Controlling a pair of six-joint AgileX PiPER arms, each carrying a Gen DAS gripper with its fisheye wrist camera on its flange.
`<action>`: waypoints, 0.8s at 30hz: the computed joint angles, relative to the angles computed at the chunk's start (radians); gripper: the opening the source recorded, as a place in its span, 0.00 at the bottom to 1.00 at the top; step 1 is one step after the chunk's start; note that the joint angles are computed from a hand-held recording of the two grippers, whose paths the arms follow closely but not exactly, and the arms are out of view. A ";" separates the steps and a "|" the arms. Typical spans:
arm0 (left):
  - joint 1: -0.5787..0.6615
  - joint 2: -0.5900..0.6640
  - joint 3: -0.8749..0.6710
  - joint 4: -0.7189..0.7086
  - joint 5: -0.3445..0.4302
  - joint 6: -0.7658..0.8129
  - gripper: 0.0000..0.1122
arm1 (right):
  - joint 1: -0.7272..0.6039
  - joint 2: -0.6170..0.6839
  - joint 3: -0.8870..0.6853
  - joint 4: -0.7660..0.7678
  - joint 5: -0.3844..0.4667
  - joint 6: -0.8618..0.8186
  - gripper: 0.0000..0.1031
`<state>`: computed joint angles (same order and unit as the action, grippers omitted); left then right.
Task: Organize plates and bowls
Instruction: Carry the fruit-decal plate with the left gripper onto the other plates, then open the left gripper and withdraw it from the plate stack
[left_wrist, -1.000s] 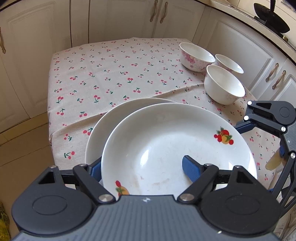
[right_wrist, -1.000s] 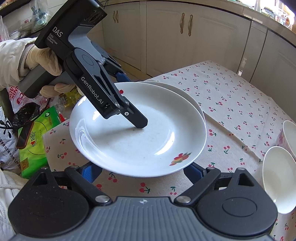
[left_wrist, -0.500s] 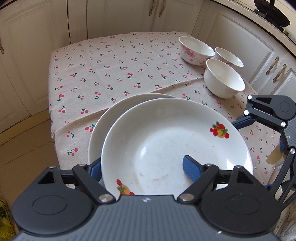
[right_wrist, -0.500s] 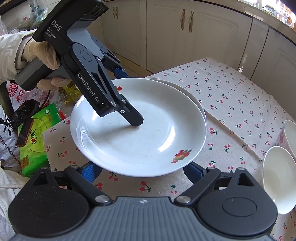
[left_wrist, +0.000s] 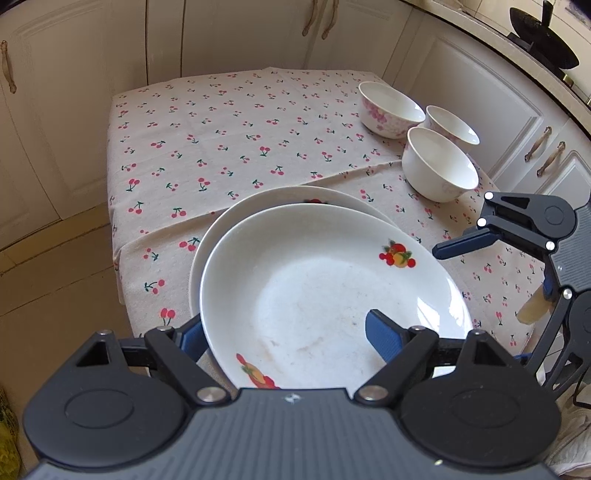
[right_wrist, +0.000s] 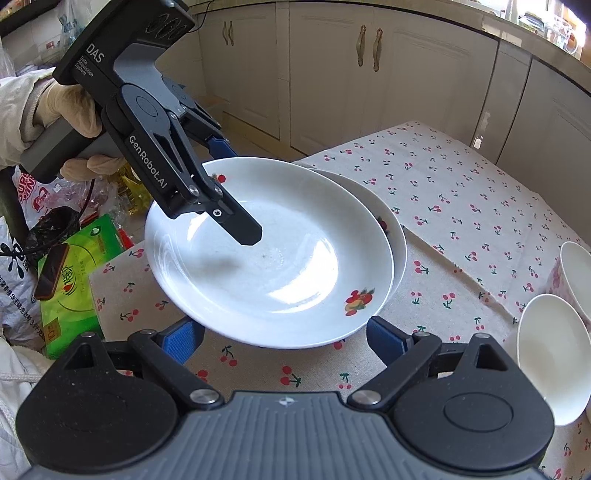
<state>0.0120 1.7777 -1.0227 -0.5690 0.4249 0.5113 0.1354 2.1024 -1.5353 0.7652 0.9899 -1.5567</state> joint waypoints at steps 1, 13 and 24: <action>0.000 -0.003 0.003 -0.001 -0.002 0.002 0.77 | 0.001 0.000 0.001 0.004 0.003 -0.006 0.95; -0.008 -0.031 0.048 -0.020 -0.054 0.002 0.78 | -0.004 -0.063 0.118 0.092 -0.104 -0.110 1.00; -0.047 -0.056 0.089 0.149 -0.127 -0.177 0.78 | -0.085 -0.148 0.286 0.317 -0.221 -0.250 1.00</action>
